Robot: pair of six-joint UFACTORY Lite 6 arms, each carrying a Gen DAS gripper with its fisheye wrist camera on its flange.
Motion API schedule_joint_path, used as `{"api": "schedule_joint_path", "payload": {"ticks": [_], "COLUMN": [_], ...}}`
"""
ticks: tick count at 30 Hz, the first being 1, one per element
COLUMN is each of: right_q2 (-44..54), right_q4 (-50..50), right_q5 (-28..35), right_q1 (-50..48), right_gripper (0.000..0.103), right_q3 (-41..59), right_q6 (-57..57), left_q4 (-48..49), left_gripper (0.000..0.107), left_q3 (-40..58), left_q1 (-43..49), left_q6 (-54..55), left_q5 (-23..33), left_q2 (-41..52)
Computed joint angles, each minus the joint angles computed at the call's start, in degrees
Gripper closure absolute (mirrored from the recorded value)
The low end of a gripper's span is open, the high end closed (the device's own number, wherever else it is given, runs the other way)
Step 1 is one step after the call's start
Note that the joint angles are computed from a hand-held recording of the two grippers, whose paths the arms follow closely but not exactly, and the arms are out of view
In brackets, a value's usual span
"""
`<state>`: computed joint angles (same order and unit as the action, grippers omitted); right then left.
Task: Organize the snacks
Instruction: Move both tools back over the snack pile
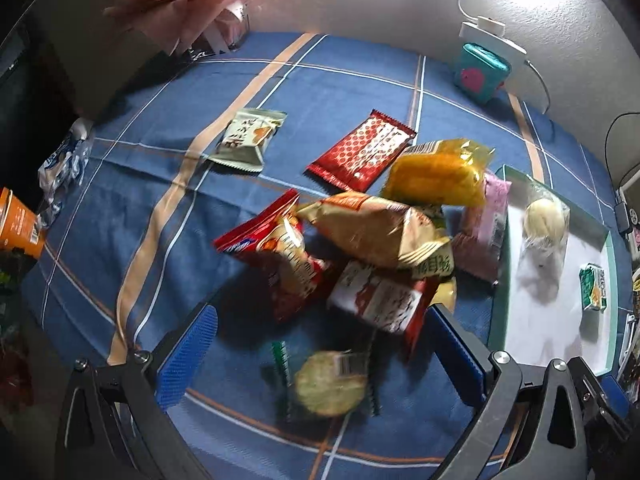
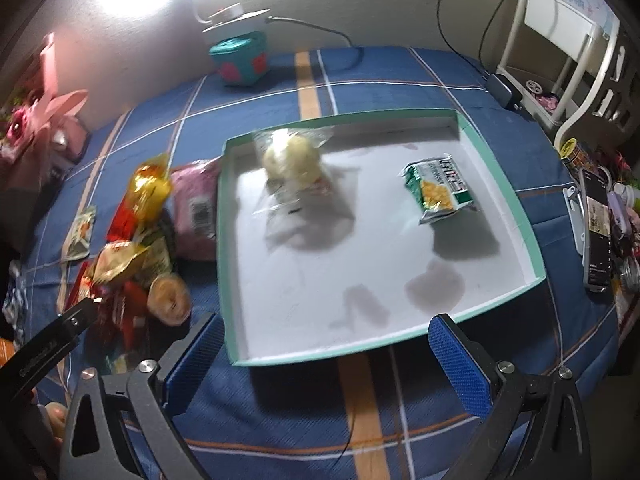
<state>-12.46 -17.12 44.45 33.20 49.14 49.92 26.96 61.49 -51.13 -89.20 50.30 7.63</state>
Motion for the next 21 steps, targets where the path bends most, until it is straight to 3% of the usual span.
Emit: {"api": "schedule_joint_path", "payload": {"ticks": [11, 17, 21], "right_q2": [0.7, 8.2, 13.9], "right_q4": [0.2, 0.4, 3.4], "right_q5": [-0.8, -2.0, -4.0], "right_q1": [7.3, 11.8, 14.4], "right_gripper": [0.000, 0.000, 0.000], "right_q3": [-1.3, 4.2, 8.0], "right_q6": [4.5, 4.8, 2.6], "left_q4": [-2.5, -5.6, -11.1], "left_gripper": [0.004, 0.004, 0.004], "left_q3": [-10.3, -16.4, -17.3], "left_q1": [2.0, 7.0, 9.5], "left_q6": [-2.6, -1.4, 3.0], "left_q5": [-3.0, -6.4, -4.8], "left_q2": [-8.2, -12.4, -11.6]}}
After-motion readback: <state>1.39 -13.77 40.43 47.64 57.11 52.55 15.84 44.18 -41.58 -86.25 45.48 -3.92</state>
